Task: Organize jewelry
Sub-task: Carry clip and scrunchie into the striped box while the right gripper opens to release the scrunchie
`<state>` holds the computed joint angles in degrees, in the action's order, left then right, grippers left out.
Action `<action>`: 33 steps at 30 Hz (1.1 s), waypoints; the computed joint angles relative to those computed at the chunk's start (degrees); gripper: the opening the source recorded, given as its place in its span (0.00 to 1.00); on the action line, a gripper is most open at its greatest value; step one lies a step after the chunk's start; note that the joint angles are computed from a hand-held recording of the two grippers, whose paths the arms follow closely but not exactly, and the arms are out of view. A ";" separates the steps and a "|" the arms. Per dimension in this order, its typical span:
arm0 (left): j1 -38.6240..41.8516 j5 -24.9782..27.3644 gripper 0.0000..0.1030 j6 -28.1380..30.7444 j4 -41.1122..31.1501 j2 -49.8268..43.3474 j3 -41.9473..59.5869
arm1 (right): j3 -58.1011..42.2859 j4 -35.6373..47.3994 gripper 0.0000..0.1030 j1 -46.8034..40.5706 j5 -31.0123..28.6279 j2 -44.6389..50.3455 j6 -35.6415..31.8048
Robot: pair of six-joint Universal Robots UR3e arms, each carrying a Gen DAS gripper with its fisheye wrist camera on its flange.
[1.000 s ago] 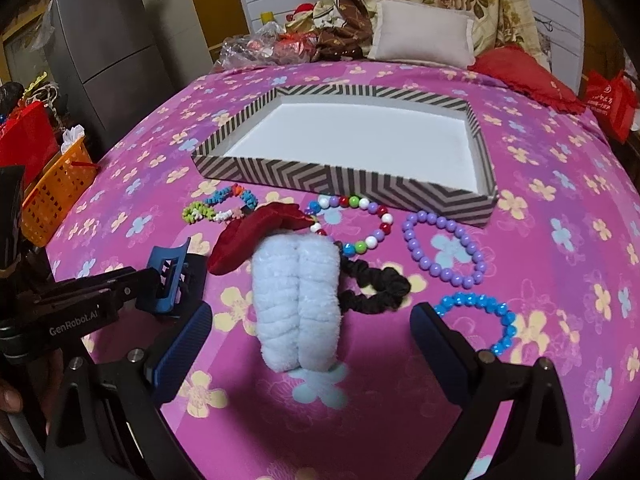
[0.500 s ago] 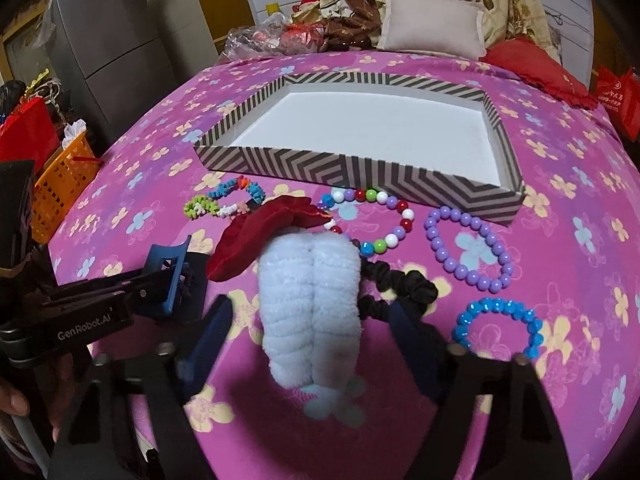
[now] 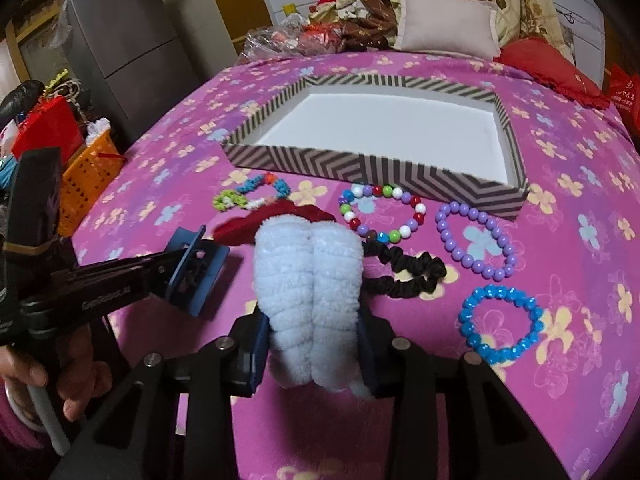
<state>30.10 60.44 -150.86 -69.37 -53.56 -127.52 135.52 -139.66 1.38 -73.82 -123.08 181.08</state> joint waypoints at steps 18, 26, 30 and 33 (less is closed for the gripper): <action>-9.59 4.95 0.10 -10.73 10.94 -17.16 15.37 | -9.21 -0.02 0.38 -6.11 6.15 5.62 1.01; -17.61 10.81 0.10 -17.69 16.55 -36.22 32.55 | -23.42 -4.71 0.38 -5.15 5.66 25.51 4.15; -20.37 12.81 0.10 -20.24 15.52 -47.47 45.27 | -34.58 -3.49 0.39 -3.52 3.30 36.26 5.24; -22.39 14.56 0.10 -20.88 12.34 -56.32 56.09 | -44.60 -1.64 0.39 -3.25 2.16 45.36 6.67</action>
